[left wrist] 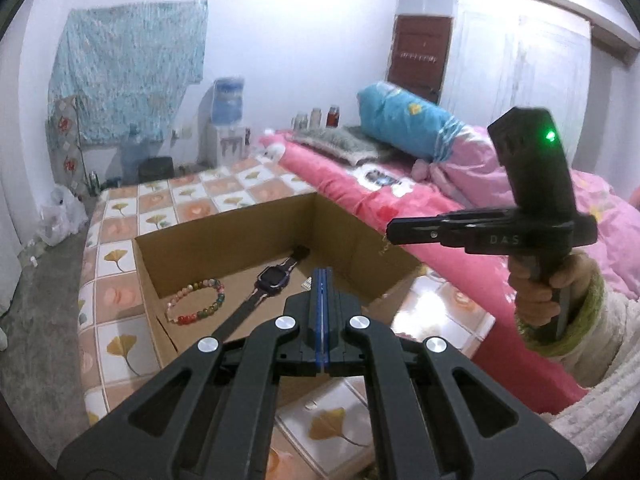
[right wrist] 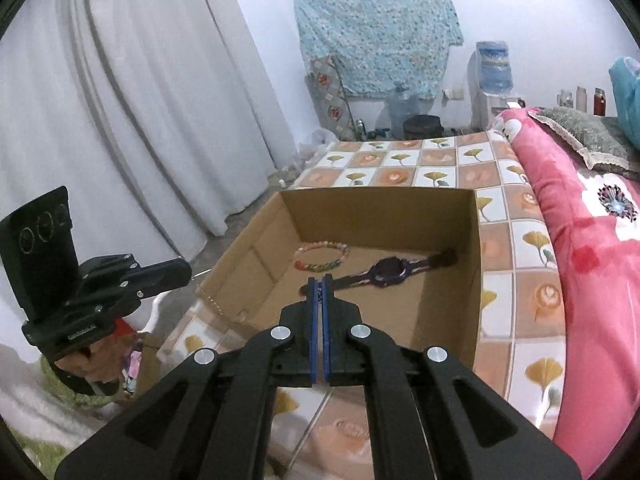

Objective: Organize jewelry
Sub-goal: 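Lift both tools holding the charms and carry them over the box, then open both tools to drop the charms into the box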

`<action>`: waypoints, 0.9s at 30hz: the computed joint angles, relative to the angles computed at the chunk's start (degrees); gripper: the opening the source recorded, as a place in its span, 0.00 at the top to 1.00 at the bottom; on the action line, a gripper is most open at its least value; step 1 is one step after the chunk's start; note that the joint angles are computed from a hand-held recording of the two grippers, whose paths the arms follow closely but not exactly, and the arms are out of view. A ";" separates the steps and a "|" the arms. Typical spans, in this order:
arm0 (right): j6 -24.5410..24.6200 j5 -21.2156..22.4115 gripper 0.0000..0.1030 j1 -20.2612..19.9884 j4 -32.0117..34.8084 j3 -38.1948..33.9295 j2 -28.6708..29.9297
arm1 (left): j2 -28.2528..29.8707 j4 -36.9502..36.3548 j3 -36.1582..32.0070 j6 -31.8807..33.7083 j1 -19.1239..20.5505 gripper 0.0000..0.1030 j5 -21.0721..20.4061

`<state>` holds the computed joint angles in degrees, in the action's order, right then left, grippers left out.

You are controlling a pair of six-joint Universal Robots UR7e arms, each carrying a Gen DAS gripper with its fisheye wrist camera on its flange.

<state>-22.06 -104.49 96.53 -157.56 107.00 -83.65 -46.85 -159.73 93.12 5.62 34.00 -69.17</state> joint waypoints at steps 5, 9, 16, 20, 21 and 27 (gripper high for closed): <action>3.05 -2.73 0.98 -1.06 9.55 -8.99 6.22 | 6.09 16.26 -13.31 -6.09 5.03 1.00 -4.14; 7.04 -3.93 0.98 -2.54 16.04 -14.77 10.49 | 10.04 23.08 -19.92 -8.53 7.47 1.00 -6.19; 10.08 -3.70 0.97 -4.23 19.92 -19.24 13.84 | 14.55 30.10 -26.33 -13.00 9.28 0.93 -6.51; 10.40 -3.21 0.94 -4.54 19.57 -19.35 13.89 | 14.72 30.32 -26.38 -13.49 9.63 0.85 -7.07; 10.57 -3.33 0.90 -4.60 19.24 -19.26 13.88 | 14.65 30.20 -26.20 -13.69 9.67 0.85 -6.84; 11.29 -1.83 0.81 -4.58 16.61 -17.79 12.64 | 13.58 28.51 -25.11 -14.46 9.61 0.84 -6.25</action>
<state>-10.78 -106.33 91.95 -140.95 89.21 -71.01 -33.27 -131.22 68.00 -8.84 43.61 -75.41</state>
